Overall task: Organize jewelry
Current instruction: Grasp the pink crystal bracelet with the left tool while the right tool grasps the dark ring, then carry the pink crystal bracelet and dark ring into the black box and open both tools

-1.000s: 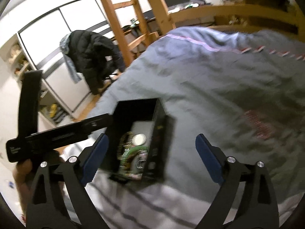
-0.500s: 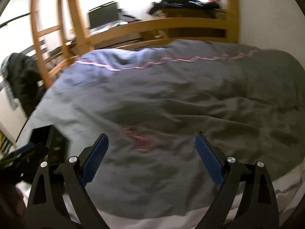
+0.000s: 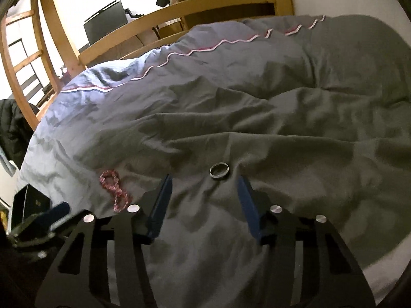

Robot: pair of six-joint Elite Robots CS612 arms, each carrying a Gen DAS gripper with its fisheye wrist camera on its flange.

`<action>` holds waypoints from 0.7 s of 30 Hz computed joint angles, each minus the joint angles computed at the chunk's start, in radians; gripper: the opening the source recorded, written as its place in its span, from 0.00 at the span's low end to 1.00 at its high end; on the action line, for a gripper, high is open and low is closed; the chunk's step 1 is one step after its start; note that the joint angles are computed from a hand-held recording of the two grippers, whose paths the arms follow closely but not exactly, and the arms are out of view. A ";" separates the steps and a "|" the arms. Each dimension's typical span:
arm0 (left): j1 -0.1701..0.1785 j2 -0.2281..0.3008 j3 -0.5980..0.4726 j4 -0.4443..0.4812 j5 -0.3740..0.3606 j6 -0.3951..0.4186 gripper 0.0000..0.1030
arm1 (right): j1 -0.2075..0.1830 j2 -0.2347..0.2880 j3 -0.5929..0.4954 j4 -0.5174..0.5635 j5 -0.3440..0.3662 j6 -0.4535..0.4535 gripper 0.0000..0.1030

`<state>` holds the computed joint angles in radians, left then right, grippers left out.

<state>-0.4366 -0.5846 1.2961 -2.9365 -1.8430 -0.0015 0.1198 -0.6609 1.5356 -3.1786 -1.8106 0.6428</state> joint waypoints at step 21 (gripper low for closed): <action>0.012 0.044 -0.074 0.069 -0.050 -0.014 0.08 | -0.020 0.021 -0.003 -0.027 0.023 0.059 0.21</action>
<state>-0.4250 -0.5408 1.2219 -2.8673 -1.8926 -0.0153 0.0998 -0.6394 1.5324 -3.2059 -1.7875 0.7014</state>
